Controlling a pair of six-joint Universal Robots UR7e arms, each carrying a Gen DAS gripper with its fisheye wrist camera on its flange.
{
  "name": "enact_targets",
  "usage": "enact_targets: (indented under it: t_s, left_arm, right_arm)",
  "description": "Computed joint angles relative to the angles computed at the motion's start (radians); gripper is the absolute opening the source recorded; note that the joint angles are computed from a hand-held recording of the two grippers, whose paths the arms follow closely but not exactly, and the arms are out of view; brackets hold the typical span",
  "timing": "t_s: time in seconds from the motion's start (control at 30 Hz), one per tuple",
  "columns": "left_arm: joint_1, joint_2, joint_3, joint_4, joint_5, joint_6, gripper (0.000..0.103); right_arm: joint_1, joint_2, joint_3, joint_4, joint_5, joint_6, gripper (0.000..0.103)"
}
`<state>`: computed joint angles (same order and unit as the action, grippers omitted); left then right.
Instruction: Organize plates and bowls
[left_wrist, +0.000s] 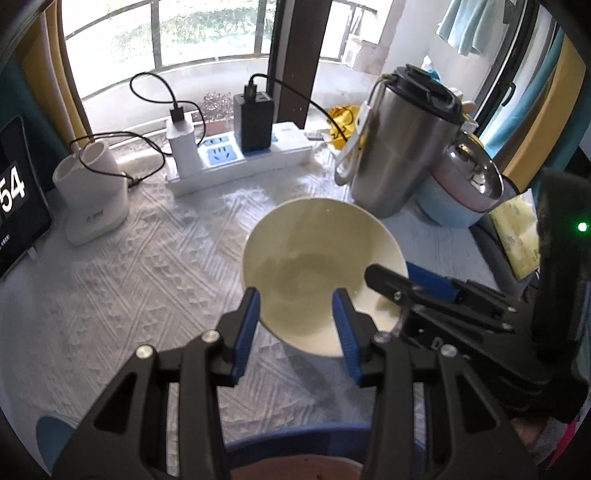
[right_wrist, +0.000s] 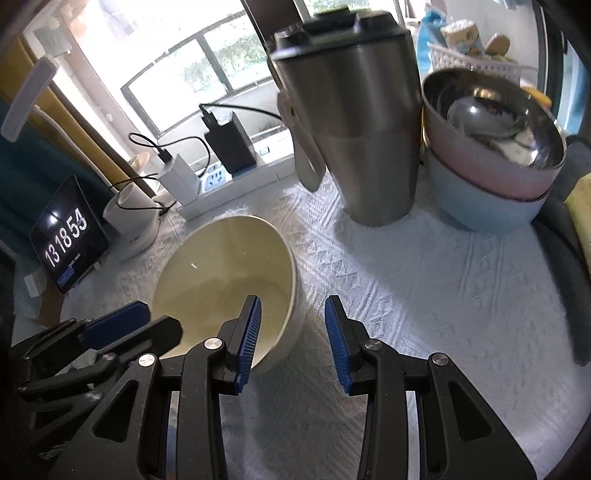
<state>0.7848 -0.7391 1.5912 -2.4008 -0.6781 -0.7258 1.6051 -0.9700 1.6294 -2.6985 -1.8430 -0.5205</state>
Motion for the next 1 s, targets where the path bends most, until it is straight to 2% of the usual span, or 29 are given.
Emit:
enact_targets:
  t_s: [0.07,0.13,0.33,0.43,0.5,0.6,0.73,0.8,1.0]
  left_arm:
    - [0.000,0.010,-0.018,0.035,0.018,-0.007,0.042]
    - [0.001,0.019,-0.036,0.065,0.031,-0.009,0.042]
    - [0.008,0.025,-0.066,0.140,0.061,-0.037,0.042]
    - [0.016,0.024,-0.062,0.145,0.071,-0.051,0.043]
    - [0.021,0.032,-0.073,0.163,0.062,-0.043,0.041]
    - [0.019,0.049,-0.073,0.111,0.043,0.039,0.041]
    - [0.010,0.064,-0.065,0.076,0.083,0.084,0.027]
    - [0.009,0.063,-0.061,0.060,0.088,0.091,0.024]
    - [0.009,0.061,-0.047,0.026,0.075,0.097,0.023]
  right_arm:
    - [-0.007,0.011,-0.013,0.016,0.000,0.013,0.038]
    - [-0.018,0.012,-0.018,0.033,0.033,0.018,0.038]
    - [-0.033,0.022,-0.012,0.003,0.063,-0.002,0.037]
    - [-0.033,0.044,-0.019,-0.011,0.001,-0.007,0.024]
    - [-0.048,0.043,-0.023,0.014,0.024,0.009,0.024]
    - [-0.047,0.042,-0.019,0.013,0.030,-0.006,0.018]
    - [-0.046,0.040,-0.009,0.003,0.045,-0.016,0.014]
    - [-0.048,0.038,-0.008,0.003,0.046,-0.009,0.014]
    - [-0.055,0.024,-0.012,0.025,0.069,0.026,0.014]
